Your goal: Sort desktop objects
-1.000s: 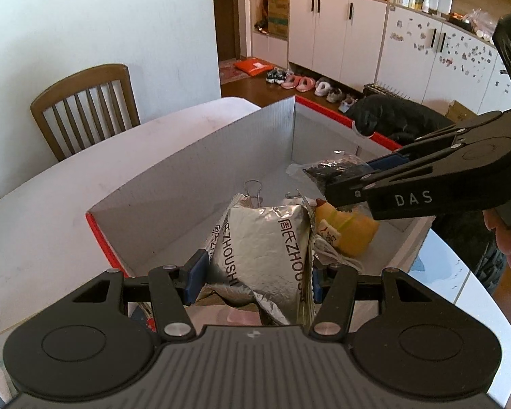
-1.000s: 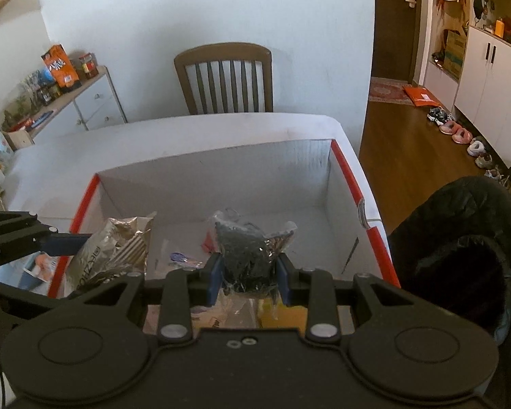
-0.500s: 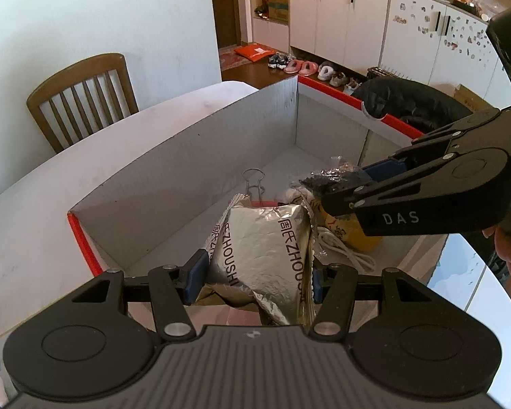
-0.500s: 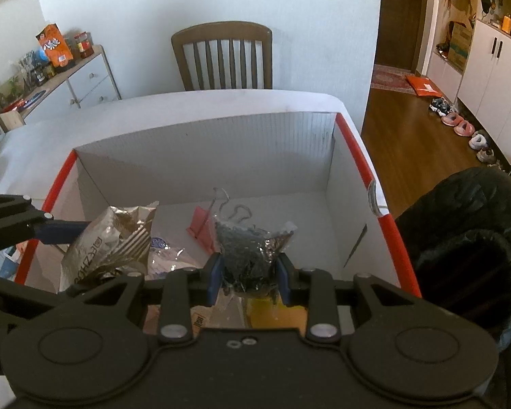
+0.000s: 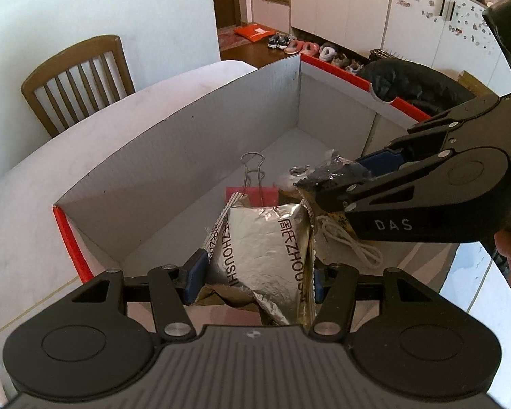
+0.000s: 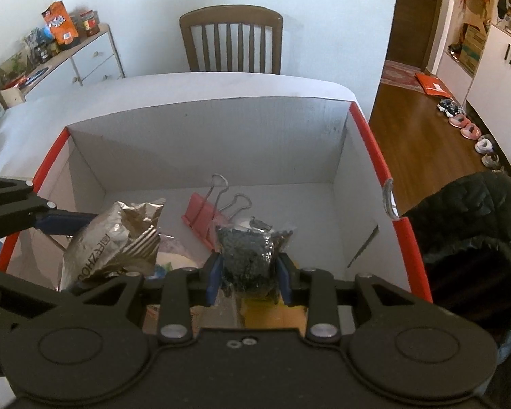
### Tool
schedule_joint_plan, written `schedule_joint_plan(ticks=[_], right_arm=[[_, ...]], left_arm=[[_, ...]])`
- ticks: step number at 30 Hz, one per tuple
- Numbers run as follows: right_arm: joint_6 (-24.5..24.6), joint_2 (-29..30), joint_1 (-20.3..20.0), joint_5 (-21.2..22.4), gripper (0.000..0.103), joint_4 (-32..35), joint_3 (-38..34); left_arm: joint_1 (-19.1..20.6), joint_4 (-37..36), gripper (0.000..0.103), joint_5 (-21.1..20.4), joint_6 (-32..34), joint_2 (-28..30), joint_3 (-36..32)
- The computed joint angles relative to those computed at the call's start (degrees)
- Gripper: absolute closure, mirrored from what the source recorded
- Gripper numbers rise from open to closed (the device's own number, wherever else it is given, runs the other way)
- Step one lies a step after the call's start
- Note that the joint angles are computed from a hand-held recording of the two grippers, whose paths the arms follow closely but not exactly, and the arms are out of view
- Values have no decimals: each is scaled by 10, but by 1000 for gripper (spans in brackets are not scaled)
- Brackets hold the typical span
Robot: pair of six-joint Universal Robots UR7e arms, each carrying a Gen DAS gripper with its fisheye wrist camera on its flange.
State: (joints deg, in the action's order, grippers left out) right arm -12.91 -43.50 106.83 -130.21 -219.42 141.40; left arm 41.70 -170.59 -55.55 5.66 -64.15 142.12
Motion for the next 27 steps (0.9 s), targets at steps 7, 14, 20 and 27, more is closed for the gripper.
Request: schedule_joint_plan(ticks=[7,14,20,27], right_arm=[[-2,-4,-5,5,65,16,-6],[-10,-10,-3,9,49,13,-1],[-21,-23,4,23,35,0,10],[-26,-38,17,39,22,-6,20]], left_arm=[[5,12,45,-1,-20,-13,3],[0,-10,38,-3,-35,-33,20],[-8,-20,37,-4,-42,-50,35],[-10,-21,27,-11,-57,-72,47]])
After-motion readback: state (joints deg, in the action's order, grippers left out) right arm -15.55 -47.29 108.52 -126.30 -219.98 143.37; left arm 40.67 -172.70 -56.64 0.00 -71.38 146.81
